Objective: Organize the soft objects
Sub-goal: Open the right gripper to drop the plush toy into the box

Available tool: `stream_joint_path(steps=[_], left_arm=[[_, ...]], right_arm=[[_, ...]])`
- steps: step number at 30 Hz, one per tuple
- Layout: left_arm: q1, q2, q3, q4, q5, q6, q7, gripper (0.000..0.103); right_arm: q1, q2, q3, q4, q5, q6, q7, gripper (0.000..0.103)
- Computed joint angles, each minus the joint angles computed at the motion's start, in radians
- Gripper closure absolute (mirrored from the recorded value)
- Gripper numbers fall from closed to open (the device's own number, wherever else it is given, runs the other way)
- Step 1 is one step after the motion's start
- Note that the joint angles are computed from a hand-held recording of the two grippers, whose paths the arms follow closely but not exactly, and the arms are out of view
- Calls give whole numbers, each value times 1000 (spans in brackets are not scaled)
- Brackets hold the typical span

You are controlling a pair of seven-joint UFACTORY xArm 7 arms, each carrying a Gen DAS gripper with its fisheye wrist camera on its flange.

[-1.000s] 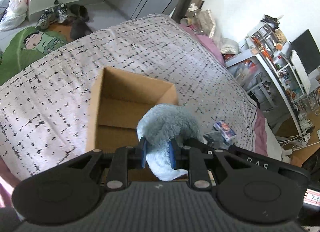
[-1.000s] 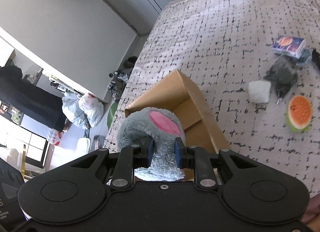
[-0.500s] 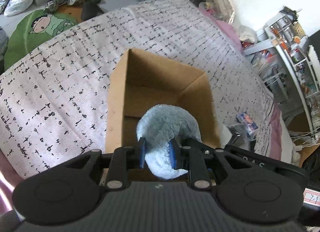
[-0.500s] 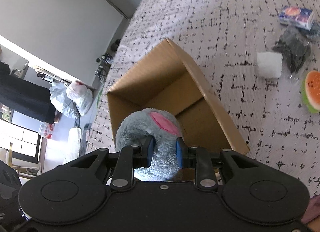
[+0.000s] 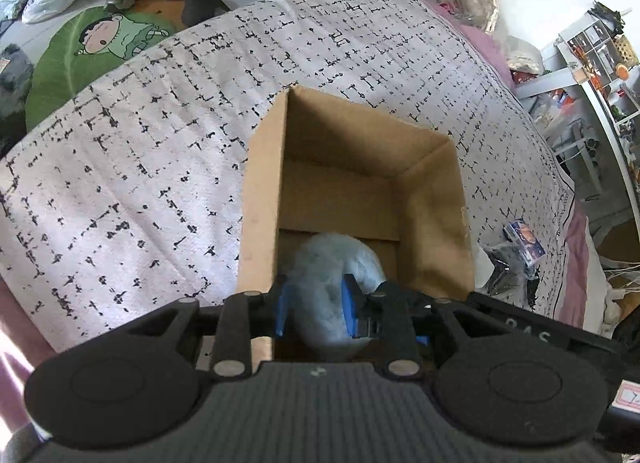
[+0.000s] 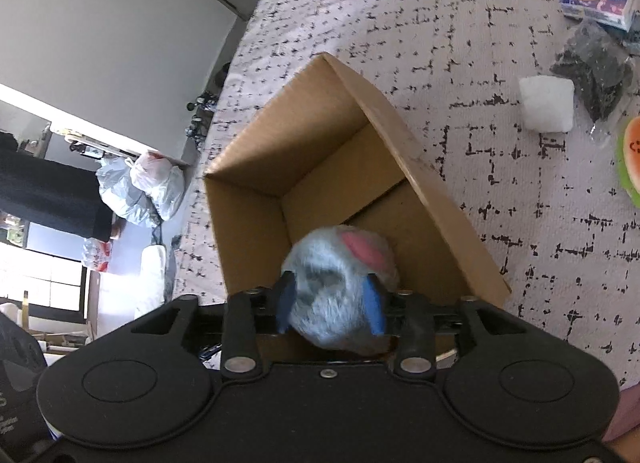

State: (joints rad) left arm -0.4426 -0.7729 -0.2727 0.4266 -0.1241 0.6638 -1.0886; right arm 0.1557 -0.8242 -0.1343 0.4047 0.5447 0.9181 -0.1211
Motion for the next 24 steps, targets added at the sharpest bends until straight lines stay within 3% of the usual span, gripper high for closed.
stream_joint_path(steps=[2, 8, 15, 19, 21, 24], left_arm=[[5, -1, -5, 18, 8, 28, -5, 76], [14, -14, -24, 68, 24, 82, -18, 64], [24, -18, -61, 122, 50, 137, -60, 52], [27, -8, -84, 155, 66, 159, -83, 49], [29, -4, -99, 168, 79, 165, -96, 46], [32, 13, -125, 192, 103, 169, -119, 44]], right_arm=[[-9, -13, -2, 7, -11, 11, 6, 46], [-33, -65, -47, 23, -20, 64, -31, 43], [-86, -118, -75, 35, -62, 95, -86, 24], [-118, -148, -107, 34, -82, 106, -128, 19], [-137, -166, -120, 29, -88, 99, -149, 9], [-167, -200, -132, 14, -110, 75, -188, 4]])
